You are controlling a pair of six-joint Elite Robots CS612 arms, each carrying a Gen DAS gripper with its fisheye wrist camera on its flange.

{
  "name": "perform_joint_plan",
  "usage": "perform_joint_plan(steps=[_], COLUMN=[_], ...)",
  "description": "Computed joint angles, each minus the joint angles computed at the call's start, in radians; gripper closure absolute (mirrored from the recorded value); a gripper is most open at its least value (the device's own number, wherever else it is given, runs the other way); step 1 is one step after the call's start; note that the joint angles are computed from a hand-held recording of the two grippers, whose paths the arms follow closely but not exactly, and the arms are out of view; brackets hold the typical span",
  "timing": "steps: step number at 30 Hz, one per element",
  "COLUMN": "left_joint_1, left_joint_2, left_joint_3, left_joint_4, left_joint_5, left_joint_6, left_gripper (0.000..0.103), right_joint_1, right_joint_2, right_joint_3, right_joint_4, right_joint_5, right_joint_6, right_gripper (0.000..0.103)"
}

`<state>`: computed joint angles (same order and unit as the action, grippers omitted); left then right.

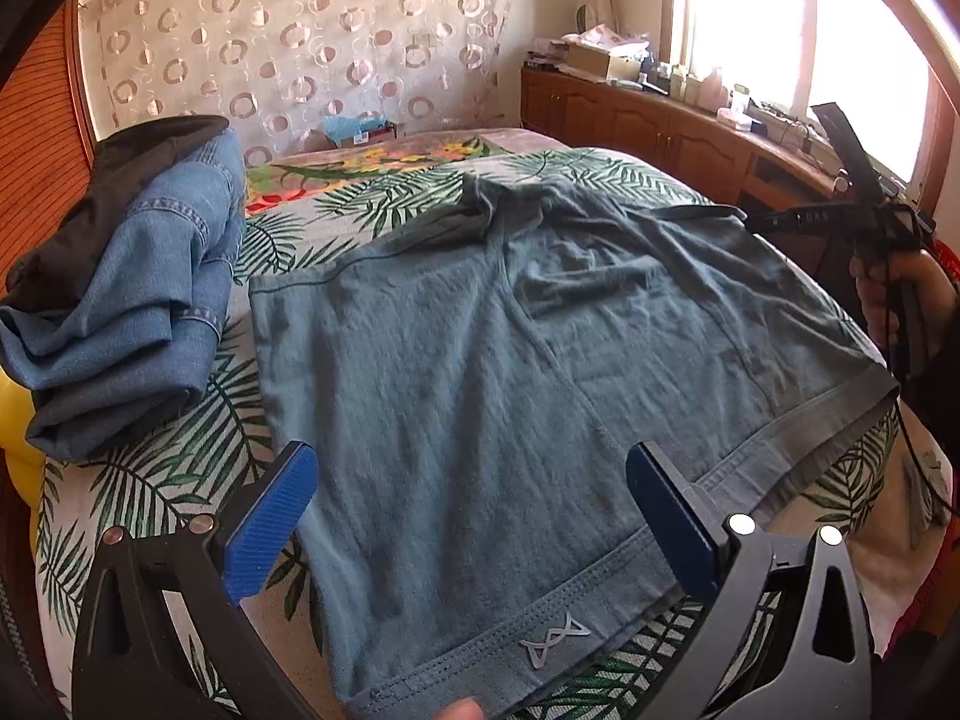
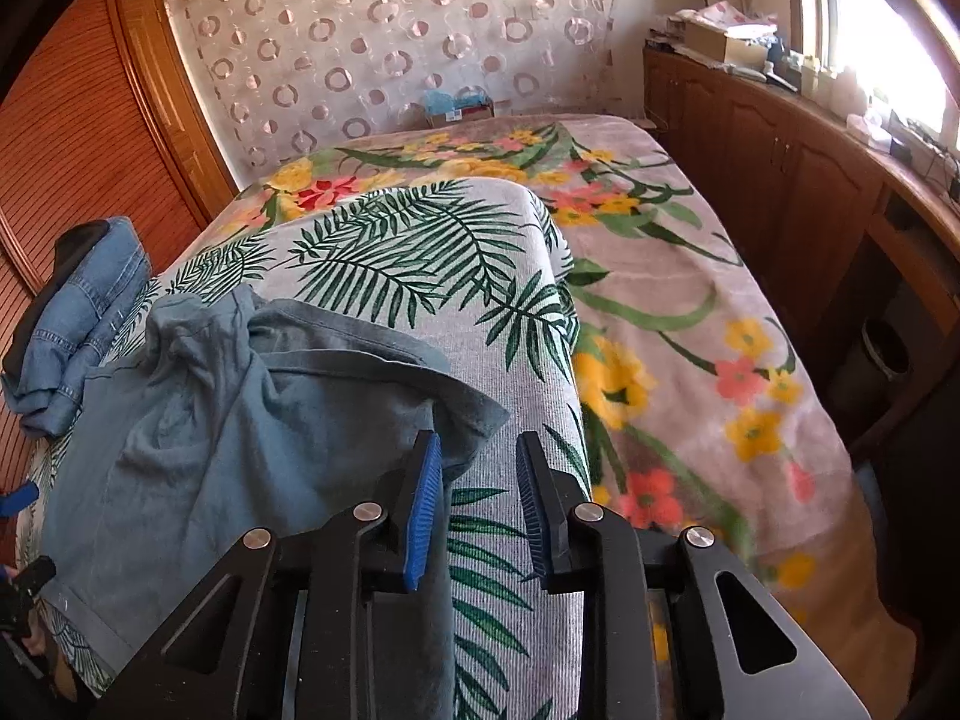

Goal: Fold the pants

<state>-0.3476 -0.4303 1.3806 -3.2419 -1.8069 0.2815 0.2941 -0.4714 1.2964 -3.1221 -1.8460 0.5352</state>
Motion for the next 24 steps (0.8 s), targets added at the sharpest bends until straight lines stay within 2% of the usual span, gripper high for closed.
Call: perform_joint_plan(steps=[3,5,11,13,14,15,16,17,20,24], left_joint_1=[-0.001,-0.002,-0.003,-0.004,-0.004,-0.003,-0.003,-0.002,-0.001,0.006], left_joint_2=[0.003,0.007,0.013,0.014,0.014,0.014,0.013,0.013,0.010,0.003], left_joint_3=[-0.004,-0.007,-0.012,-0.014,-0.012,-0.012,-0.010,-0.009,-0.006,0.006], left_joint_4=[0.014,0.023,0.047,0.052,0.050,0.049,0.046,0.044,0.035,0.015], left_joint_5=[0.010,0.021,0.039,0.041,0.038,0.037,0.034,0.032,0.028,0.007], left_joint_6=[0.004,0.009,0.015,0.019,0.020,0.019,0.019,0.019,0.017,0.003], left_gripper=[0.000,0.000,0.000,0.000,0.000,0.000,0.000,0.000,0.000,0.000], right_joint_1=[-0.010,-0.014,0.000,0.010,0.014,0.017,0.022,0.025,0.034,0.065], right_joint_2=[-0.009,-0.017,-0.048,-0.055,-0.053,-0.058,-0.062,-0.065,-0.081,-0.101], right_joint_3=[0.011,0.023,0.066,0.064,0.058,0.063,0.065,0.067,0.103,0.148], right_joint_4=[-0.009,-0.028,-0.131,-0.094,-0.076,-0.057,-0.035,-0.020,-0.048,-0.062], right_joint_5=[0.040,0.051,-0.062,-0.126,-0.150,-0.162,-0.169,-0.173,-0.153,-0.162], right_joint_6=[0.002,-0.015,-0.027,-0.030,-0.026,-0.021,-0.012,-0.006,-0.009,-0.026], right_gripper=[0.097,0.100,0.101,0.101,0.098,0.091,0.081,0.076,0.074,0.073])
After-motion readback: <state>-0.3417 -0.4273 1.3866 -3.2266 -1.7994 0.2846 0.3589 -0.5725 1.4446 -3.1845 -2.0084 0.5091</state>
